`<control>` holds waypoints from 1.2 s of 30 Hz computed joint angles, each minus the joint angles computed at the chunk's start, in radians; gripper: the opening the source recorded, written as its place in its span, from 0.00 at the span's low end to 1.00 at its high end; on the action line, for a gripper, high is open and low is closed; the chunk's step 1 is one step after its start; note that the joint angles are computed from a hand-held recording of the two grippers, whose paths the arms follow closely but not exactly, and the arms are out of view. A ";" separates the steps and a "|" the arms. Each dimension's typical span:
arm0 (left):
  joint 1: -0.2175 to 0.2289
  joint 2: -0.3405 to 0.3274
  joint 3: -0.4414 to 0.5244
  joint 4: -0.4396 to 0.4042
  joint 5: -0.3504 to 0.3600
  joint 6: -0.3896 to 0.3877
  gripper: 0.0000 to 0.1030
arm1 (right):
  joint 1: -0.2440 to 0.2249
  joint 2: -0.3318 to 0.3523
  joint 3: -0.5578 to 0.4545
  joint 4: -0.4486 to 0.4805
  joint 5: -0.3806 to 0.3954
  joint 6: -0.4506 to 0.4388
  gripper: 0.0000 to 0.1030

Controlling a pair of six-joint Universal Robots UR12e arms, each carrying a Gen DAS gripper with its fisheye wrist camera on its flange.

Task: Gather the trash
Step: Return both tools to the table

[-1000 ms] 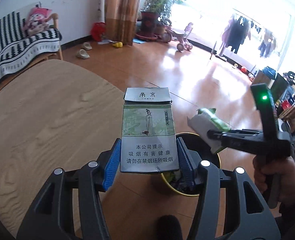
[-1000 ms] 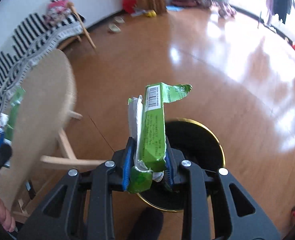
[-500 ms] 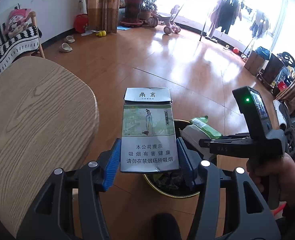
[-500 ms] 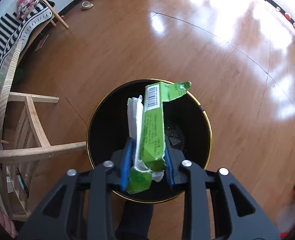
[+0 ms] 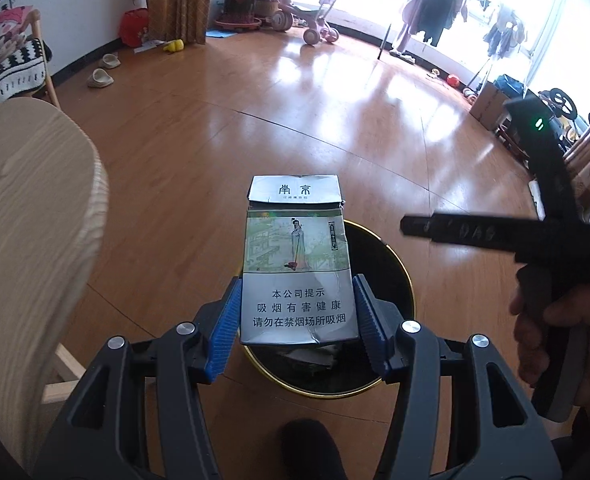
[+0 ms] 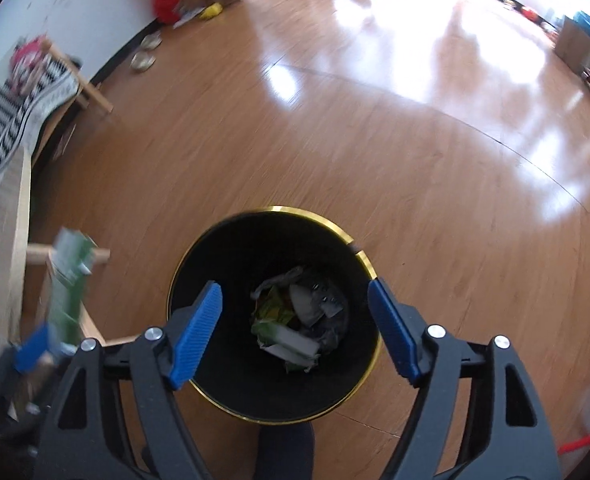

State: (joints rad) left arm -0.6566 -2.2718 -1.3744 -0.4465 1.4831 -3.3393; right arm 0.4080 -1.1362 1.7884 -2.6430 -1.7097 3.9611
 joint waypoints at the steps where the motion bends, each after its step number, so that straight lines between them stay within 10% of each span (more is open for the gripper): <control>1: -0.001 -0.006 0.008 -0.008 -0.006 0.001 0.52 | -0.001 -0.004 0.004 -0.009 -0.007 0.010 0.72; 5: -0.004 -0.017 0.025 -0.029 -0.018 0.004 0.79 | 0.002 -0.018 0.013 -0.050 -0.028 0.037 0.77; 18: 0.036 0.119 -0.118 0.058 0.115 -0.031 0.93 | 0.083 0.045 -0.142 -0.075 -0.047 -0.101 0.78; 36: 0.283 0.492 -0.586 0.158 0.450 -0.214 0.94 | 0.302 0.426 -0.850 0.073 0.229 -0.428 0.80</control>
